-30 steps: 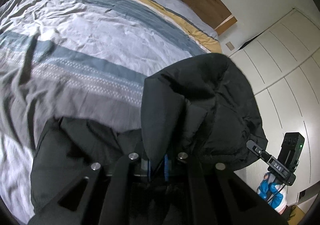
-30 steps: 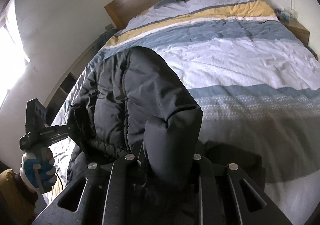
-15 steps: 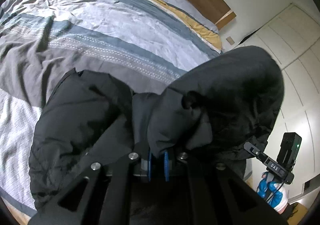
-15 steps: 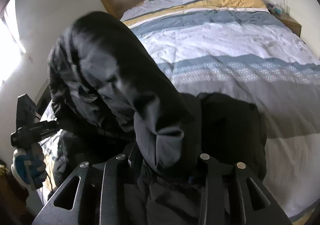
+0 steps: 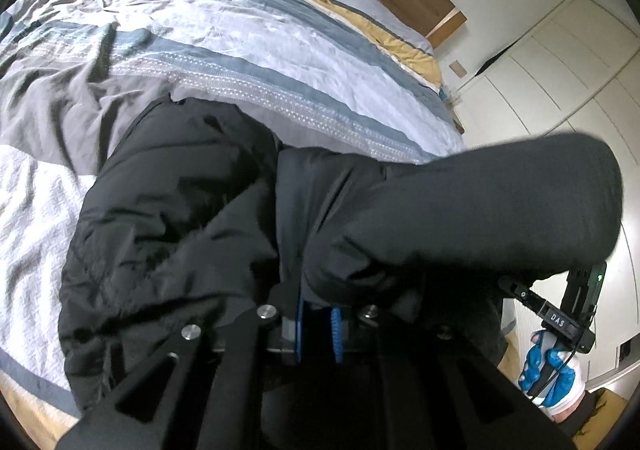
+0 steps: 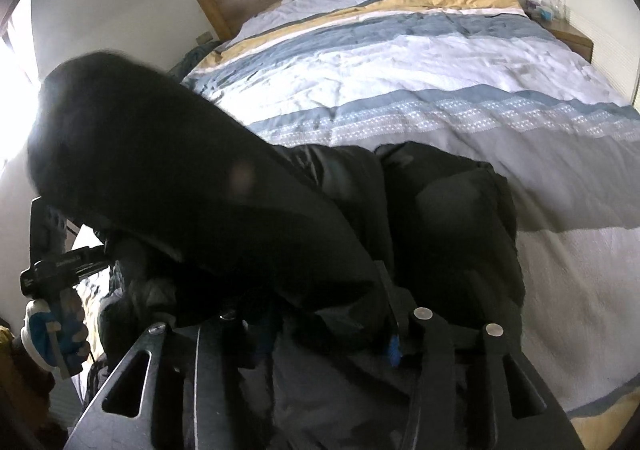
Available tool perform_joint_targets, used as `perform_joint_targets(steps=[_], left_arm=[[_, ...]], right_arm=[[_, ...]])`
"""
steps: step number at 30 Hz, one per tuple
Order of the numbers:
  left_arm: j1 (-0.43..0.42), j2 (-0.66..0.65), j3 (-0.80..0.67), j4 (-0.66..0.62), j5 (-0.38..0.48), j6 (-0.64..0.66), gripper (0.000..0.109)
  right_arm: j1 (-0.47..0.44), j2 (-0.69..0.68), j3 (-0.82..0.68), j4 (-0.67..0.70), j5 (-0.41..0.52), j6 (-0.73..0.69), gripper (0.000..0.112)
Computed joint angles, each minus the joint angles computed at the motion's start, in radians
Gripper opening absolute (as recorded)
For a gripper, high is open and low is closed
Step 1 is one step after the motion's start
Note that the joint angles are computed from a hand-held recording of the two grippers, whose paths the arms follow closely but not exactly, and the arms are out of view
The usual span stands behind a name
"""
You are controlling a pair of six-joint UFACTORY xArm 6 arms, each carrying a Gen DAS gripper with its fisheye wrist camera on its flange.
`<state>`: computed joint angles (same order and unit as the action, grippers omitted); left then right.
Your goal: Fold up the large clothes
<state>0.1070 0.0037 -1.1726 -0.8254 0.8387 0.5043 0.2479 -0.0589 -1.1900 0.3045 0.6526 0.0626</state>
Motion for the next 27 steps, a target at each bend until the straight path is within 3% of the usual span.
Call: perform_joint_targets(steps=[4, 12, 19, 21, 23, 27], left_arm=[[0.001, -0.047, 0.045, 0.056, 0.011, 0.000, 0.011], [0.056, -0.176, 0.141, 0.171, 0.118, -0.023, 0.011], [0.041, -0.194, 0.053, 0.153, 0.145, -0.054, 0.014], [0.016, -0.182, 0.014, 0.130, 0.142, -0.058, 0.022], [-0.018, -0.163, -0.022, 0.120, 0.119, -0.066, 0.046], [-0.071, -0.112, -0.074, 0.118, 0.072, -0.083, 0.047]], right_arm=[[-0.009, -0.051, 0.058, -0.001, 0.010, 0.000, 0.048], [-0.038, -0.177, 0.161, -0.011, 0.071, 0.026, 0.050], [-0.042, -0.192, 0.083, -0.045, 0.101, 0.018, 0.058], [-0.028, -0.171, 0.041, -0.032, 0.092, 0.002, 0.060], [-0.011, -0.133, -0.016, 0.000, 0.084, -0.032, 0.061], [0.013, -0.054, -0.104, 0.033, 0.088, -0.092, 0.064]])
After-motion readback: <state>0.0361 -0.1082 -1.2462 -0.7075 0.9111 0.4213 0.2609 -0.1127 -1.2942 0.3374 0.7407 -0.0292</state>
